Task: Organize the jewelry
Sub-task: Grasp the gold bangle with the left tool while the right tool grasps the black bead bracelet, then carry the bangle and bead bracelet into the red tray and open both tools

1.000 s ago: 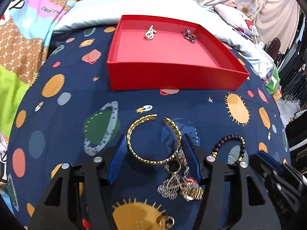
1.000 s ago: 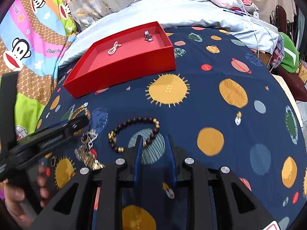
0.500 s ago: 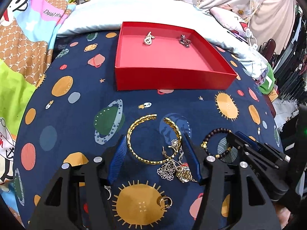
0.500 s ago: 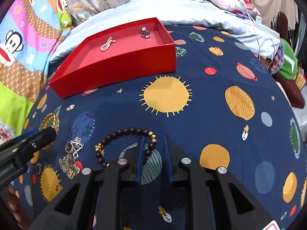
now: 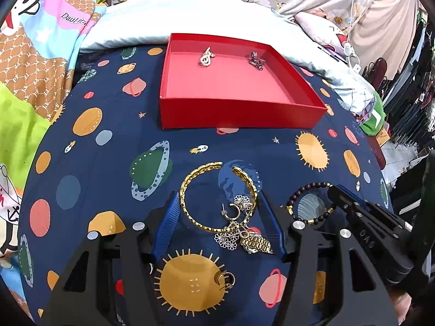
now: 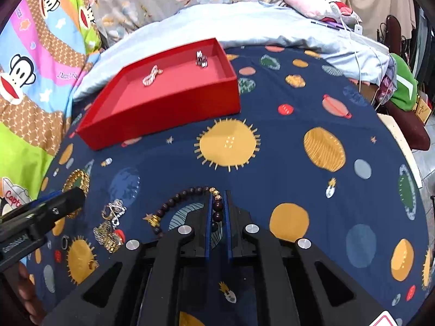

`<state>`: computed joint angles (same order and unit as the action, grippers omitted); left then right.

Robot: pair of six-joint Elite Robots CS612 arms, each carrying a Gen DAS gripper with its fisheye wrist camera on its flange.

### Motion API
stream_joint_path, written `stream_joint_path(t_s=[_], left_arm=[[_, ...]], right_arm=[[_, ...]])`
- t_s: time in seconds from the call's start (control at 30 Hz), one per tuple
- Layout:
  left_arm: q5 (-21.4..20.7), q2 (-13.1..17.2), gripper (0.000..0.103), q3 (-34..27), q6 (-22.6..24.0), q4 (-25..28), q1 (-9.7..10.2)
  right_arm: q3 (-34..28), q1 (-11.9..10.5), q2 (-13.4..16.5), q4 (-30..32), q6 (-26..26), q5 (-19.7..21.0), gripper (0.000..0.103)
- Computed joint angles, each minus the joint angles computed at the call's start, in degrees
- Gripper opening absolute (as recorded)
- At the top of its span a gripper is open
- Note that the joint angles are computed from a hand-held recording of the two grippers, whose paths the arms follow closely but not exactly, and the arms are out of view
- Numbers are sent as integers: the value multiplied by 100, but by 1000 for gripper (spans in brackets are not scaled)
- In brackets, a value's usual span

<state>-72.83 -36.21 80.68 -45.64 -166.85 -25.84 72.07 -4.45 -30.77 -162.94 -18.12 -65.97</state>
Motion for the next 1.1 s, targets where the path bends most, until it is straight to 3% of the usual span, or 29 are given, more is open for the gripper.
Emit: stream_joint_path(t_s=[0.43, 0.63, 0.87, 1.1], left_arm=[[90, -122, 57, 37, 114, -327, -6], [93, -122, 57, -84, 300, -419, 48], [77, 18, 57, -537, 620, -392, 177], [-69, 432, 57, -1478, 1015, -53, 394]], right_arm=[[164, -72, -234, -541, 145, 482, 7], [-53, -79, -227, -522, 195, 822, 7], [-706, 22, -9, -426, 154, 1013, 7], [-1751, 174, 425, 103, 145, 1049, 7]])
